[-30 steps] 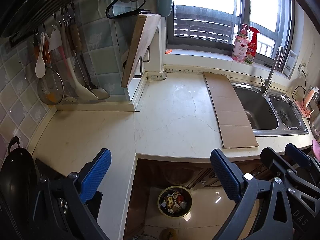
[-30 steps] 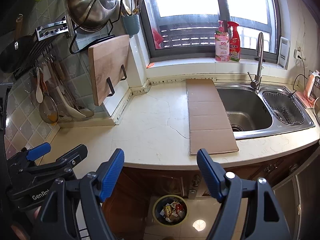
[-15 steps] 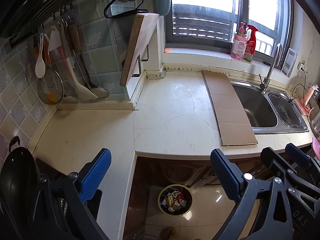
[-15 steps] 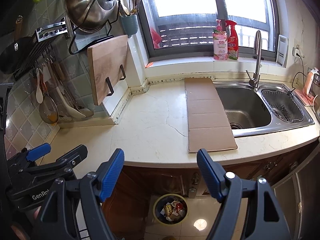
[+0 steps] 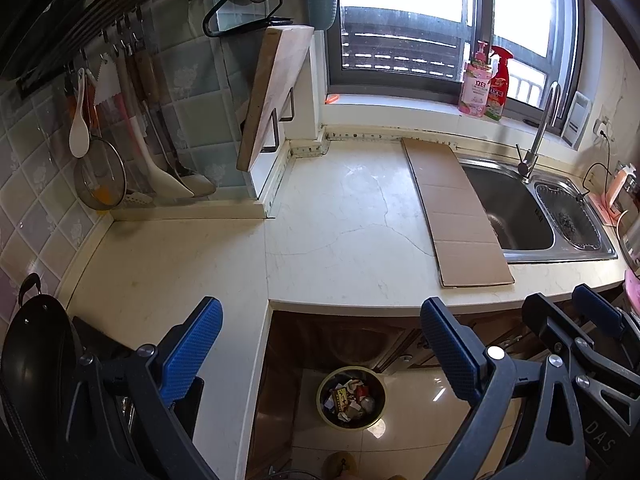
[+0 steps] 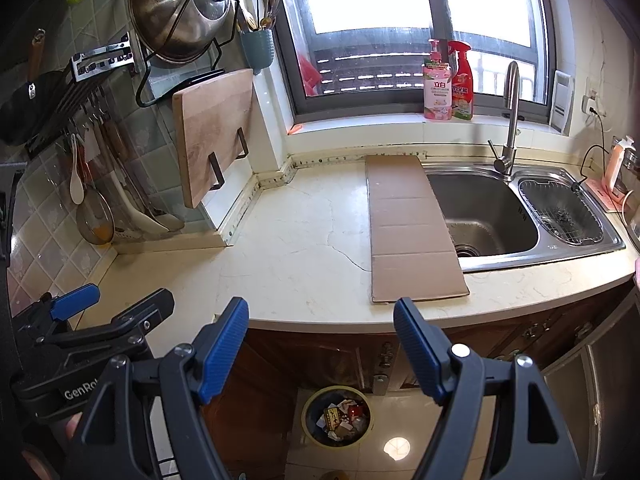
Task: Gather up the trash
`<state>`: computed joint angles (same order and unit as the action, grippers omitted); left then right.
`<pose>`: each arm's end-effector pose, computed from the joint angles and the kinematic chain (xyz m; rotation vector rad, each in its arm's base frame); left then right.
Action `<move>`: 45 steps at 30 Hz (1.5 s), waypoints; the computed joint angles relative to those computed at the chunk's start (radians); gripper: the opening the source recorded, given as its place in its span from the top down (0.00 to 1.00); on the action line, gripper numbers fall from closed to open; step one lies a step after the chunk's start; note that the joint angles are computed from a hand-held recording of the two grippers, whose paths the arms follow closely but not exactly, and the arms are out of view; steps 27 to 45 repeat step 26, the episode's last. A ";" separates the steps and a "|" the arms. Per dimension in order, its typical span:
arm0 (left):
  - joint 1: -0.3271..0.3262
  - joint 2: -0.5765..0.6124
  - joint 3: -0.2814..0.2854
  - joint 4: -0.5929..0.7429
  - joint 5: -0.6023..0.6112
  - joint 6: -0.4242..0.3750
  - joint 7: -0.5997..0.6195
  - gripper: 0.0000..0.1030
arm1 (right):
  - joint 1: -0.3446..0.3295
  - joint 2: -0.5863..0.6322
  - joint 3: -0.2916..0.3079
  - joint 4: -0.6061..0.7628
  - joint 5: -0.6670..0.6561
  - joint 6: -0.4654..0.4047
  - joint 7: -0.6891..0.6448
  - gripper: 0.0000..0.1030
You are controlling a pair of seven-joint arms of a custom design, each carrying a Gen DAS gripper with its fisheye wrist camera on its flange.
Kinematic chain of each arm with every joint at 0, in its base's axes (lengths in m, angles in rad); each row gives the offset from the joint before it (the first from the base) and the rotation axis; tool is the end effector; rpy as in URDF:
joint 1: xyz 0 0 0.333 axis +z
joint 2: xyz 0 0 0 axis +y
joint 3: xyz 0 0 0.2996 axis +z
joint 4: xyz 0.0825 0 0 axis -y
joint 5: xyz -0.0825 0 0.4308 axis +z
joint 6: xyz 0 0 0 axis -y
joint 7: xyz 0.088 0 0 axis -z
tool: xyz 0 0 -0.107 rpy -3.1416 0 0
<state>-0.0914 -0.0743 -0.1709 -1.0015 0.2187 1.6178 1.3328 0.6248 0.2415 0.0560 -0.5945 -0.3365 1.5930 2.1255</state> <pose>0.4774 -0.1128 0.9376 -1.8211 1.7495 -0.6287 0.4544 0.3118 0.9409 -1.6899 1.7036 -0.5475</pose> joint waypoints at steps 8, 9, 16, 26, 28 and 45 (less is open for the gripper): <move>0.001 0.002 0.002 0.000 -0.008 -0.004 0.017 0.05 | -0.004 -0.024 0.006 -0.035 -0.006 -0.001 0.009 0.27; 0.001 0.004 0.002 0.004 -0.009 -0.006 0.018 0.05 | -0.005 -0.023 0.007 -0.033 -0.006 -0.004 0.008 0.27; 0.004 0.012 0.007 0.013 -0.022 -0.009 0.034 0.05 | -0.006 -0.020 0.008 -0.026 -0.011 -0.011 0.007 0.27; 0.004 0.018 0.009 0.018 -0.032 -0.014 0.044 0.05 | -0.012 -0.032 0.015 -0.047 -0.010 -0.010 0.014 0.27; 0.004 0.018 0.009 0.018 -0.032 -0.014 0.044 0.05 | -0.012 -0.032 0.015 -0.047 -0.010 -0.010 0.014 0.27; 0.004 0.018 0.009 0.018 -0.032 -0.014 0.044 0.05 | -0.012 -0.032 0.015 -0.047 -0.010 -0.010 0.014 0.27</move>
